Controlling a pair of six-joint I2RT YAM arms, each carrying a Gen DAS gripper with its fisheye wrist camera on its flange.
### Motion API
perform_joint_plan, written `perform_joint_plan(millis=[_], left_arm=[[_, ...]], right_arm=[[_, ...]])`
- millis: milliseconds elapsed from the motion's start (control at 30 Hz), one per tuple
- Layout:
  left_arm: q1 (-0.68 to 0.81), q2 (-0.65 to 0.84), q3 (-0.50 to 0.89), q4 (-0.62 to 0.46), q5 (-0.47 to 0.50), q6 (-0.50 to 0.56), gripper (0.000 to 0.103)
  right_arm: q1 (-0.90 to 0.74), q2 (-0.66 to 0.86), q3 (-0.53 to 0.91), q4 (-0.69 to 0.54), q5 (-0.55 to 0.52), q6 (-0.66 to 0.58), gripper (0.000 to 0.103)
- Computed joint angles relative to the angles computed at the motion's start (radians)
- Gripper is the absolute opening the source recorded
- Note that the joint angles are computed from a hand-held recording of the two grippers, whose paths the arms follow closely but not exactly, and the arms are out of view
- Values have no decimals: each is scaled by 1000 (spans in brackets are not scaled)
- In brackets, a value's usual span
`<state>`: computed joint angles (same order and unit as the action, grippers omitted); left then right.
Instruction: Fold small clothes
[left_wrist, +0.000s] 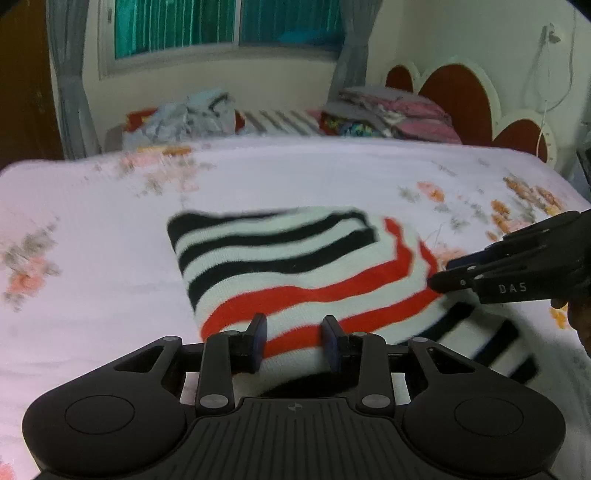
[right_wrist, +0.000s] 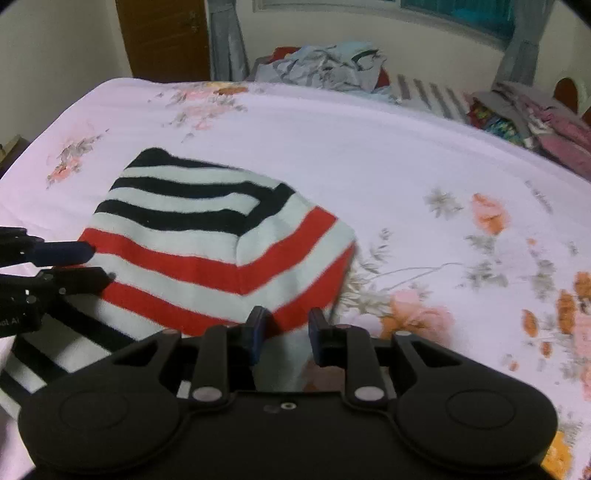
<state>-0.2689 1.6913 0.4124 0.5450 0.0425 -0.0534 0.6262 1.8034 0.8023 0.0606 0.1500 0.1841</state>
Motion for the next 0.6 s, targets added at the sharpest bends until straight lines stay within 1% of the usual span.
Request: perform_joint_plan(millis=[67,100,133,200,233,300,333,367,400,467,500,533,600], left_arm=[[-22,-143,-112,2,-32,-33,33],[-26,-216,-145,-39,-38,-54,33],[-39,-279,-195,-51,-41,-77,33],[-102,-374,-267,-100,-95,-117,33],[-140,-393,-289,-116,-126,-133,33],[-219,-377,-314,-118,-198,-190,33],[-249,-346,-321,-99,-222,-220,33],[-287,-310,-325,-78,-260,-247,33],[-329,-266,-330,-44,-311,-270,33],[-354,-239,-331,-32,-344,-299,33],[-366,-246,-328,-45,-360,-311,33],[-380,-268,-322,-82,-381,-324,33],[-435,-365,-320,-194,-440,-379,33]], right_arm=[[26,-117,-98,30,-2,-17,25],[37,-186,-149,23,-24,-28,25],[57,-234,-187,22,-34,-37,24],[100,-309,-253,25,-50,-54,24],[116,-324,-270,21,-55,-61,22],[148,-315,-292,20,-41,-77,22],[163,-280,-287,12,-11,-86,20],[168,-235,-279,8,20,-91,13],[165,-208,-277,4,32,-86,11],[140,-188,-307,62,10,-75,11],[128,-193,-316,70,-6,-50,11],[131,-210,-316,51,-5,-32,12],[156,-300,-349,22,18,-7,13]])
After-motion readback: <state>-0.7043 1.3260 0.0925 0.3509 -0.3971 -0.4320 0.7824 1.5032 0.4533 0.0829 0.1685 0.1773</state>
